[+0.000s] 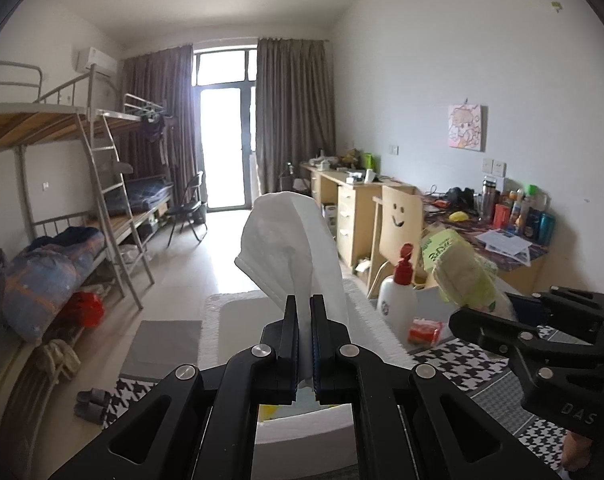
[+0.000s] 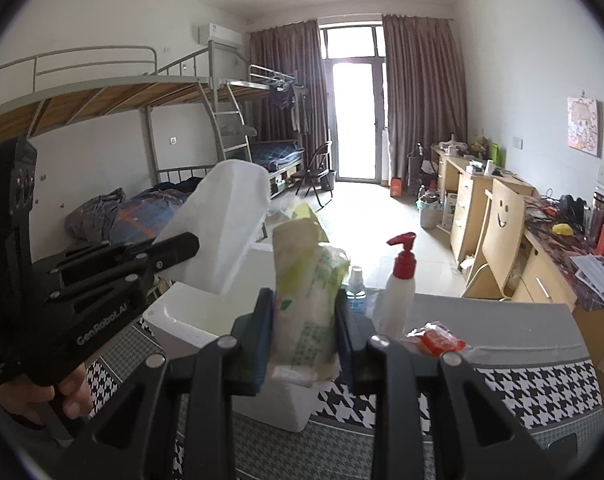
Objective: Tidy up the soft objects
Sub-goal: 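Carry the white tissue and tissue pack over the white foam box, then open the left gripper over the foam box, dropping the white tissue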
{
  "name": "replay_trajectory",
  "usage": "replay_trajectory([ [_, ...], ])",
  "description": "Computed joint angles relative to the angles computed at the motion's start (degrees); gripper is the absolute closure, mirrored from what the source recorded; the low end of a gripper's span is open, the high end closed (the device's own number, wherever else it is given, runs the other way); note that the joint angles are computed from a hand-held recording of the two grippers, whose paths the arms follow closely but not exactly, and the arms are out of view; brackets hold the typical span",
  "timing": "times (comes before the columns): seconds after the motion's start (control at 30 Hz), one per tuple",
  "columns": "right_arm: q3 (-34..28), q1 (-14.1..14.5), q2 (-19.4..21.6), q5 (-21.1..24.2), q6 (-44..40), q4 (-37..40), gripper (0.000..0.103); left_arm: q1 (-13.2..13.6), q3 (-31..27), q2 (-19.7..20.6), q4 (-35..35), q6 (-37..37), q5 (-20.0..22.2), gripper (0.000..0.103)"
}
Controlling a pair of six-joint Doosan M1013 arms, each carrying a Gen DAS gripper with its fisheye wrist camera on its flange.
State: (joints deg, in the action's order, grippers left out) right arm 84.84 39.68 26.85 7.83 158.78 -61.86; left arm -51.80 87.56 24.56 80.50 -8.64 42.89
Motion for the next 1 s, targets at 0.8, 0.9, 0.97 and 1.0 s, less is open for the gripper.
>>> replay_trajectory([
  [0.8,-3.7,-0.1,2.1,2.1,-33.3,32.3,0.07,1.8,1.0,-0.2,-5.6,-1.1,1.3,0.022],
  [0.9,-4.0,-0.1,2.3,2.3,-33.4,32.2,0.069,1.6,1.0,-0.2,-5.2,-1.3,2.2,0.015],
  [0.97,-4.2,0.0,2.4,2.4,-34.2,32.7,0.069,1.5,1.3,-0.3,-4.5,-2.0,3.0,0.012],
  [1.0,-4.4,0.0,2.5,2.5,-34.7,33.1,0.069,1.4,1.4,-0.4,-4.2,-2.3,3.4,0.012],
])
